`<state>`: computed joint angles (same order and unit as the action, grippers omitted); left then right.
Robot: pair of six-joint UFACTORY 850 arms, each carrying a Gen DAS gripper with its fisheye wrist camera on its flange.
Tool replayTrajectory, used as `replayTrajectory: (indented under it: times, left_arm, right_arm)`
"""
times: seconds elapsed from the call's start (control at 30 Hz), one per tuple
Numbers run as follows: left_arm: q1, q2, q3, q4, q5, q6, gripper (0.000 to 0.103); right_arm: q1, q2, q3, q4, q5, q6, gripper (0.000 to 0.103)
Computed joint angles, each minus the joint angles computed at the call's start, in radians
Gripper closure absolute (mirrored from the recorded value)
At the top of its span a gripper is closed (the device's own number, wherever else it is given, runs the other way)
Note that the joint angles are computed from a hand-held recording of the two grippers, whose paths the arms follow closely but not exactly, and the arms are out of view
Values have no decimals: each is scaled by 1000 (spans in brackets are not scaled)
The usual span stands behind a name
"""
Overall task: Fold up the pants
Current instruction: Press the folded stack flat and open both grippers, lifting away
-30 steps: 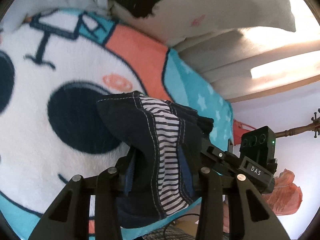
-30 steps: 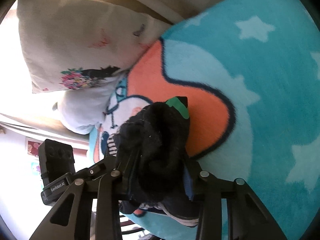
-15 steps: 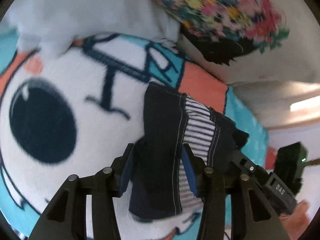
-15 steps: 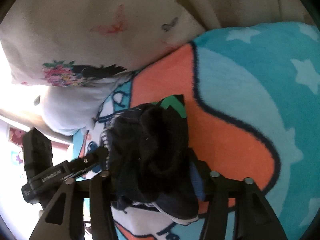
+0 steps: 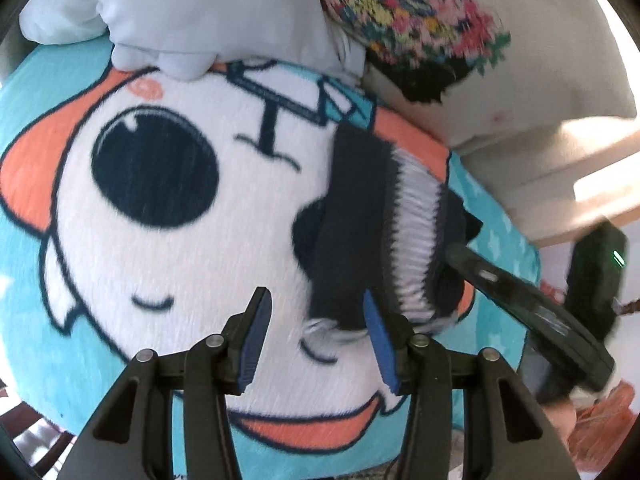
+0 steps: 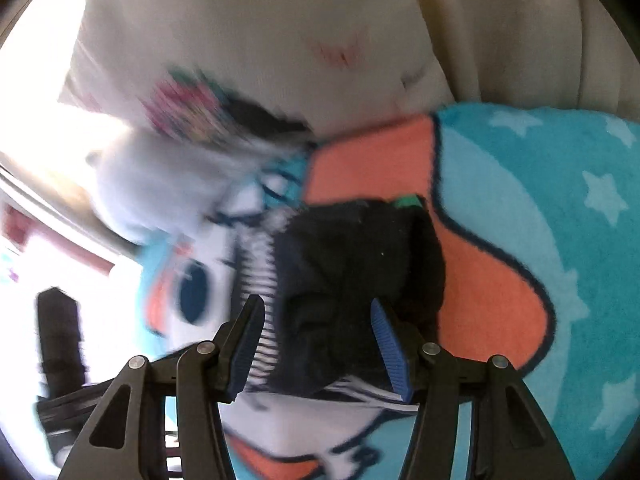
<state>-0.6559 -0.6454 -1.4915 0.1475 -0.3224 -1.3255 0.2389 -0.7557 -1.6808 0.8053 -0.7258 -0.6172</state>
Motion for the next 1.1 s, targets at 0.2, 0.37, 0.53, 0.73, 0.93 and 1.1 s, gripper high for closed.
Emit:
replayTrajectory:
  times: [0.2, 0.37, 0.53, 0.73, 0.93, 1.1]
  left_arm:
    - [-35, 25, 18, 131, -37, -71, 56]
    - [-60, 61, 49, 292, -74, -165, 56]
    - [-68, 84, 74, 306, -65, -136, 56]
    - [-89, 138, 133, 443, -46, -230, 56]
    - [-154, 193, 168, 793, -221, -477, 52]
    - [-196, 240, 194, 967, -375, -602, 28]
  right_arm:
    - [0, 2, 13, -67, 34, 109, 37]
    - [-3, 122, 146, -30, 159, 118, 34]
    - [43, 229, 266, -250, 273, 341, 31]
    - [99, 306, 392, -583, 323, 661, 31]
    - [147, 307, 435, -625, 318, 739, 31]
    - [182, 334, 448, -642, 347, 752, 31]
